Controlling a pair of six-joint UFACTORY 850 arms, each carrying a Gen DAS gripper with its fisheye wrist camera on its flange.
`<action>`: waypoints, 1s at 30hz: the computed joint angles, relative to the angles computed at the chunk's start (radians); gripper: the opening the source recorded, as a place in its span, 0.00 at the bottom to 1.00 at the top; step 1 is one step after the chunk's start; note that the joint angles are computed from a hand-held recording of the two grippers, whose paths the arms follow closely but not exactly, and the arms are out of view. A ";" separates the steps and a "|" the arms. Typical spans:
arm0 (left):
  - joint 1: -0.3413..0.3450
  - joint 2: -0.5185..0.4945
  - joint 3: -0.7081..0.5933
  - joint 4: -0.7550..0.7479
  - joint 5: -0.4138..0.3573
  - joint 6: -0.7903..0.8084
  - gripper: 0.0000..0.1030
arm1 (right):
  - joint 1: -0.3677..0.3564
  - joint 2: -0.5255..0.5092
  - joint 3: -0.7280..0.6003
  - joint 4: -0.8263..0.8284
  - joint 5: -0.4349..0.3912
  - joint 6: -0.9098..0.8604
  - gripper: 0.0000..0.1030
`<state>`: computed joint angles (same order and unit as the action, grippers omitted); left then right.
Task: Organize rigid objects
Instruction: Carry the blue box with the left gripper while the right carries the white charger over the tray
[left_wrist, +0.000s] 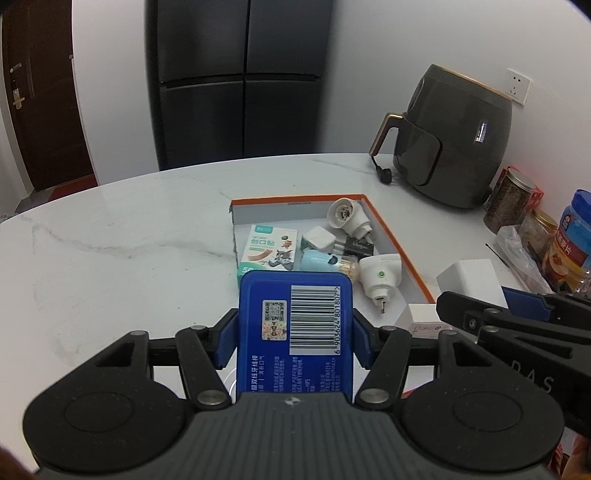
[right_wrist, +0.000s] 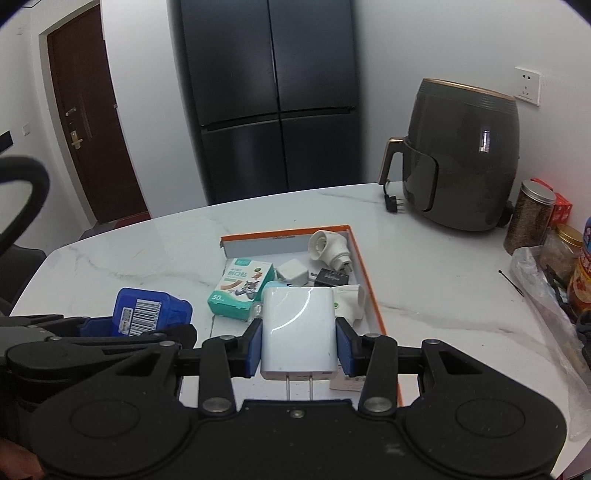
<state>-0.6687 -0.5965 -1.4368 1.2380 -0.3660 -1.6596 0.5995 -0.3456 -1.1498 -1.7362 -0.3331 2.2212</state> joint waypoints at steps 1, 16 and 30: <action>-0.001 -0.003 -0.004 -0.003 0.001 0.004 0.59 | -0.002 0.002 0.003 0.000 -0.001 0.003 0.49; -0.015 -0.043 -0.072 -0.040 0.013 0.059 0.59 | -0.017 0.033 0.039 -0.029 -0.043 0.060 0.49; -0.023 -0.063 -0.105 -0.049 0.015 0.076 0.59 | -0.033 0.046 0.053 -0.047 -0.043 0.085 0.49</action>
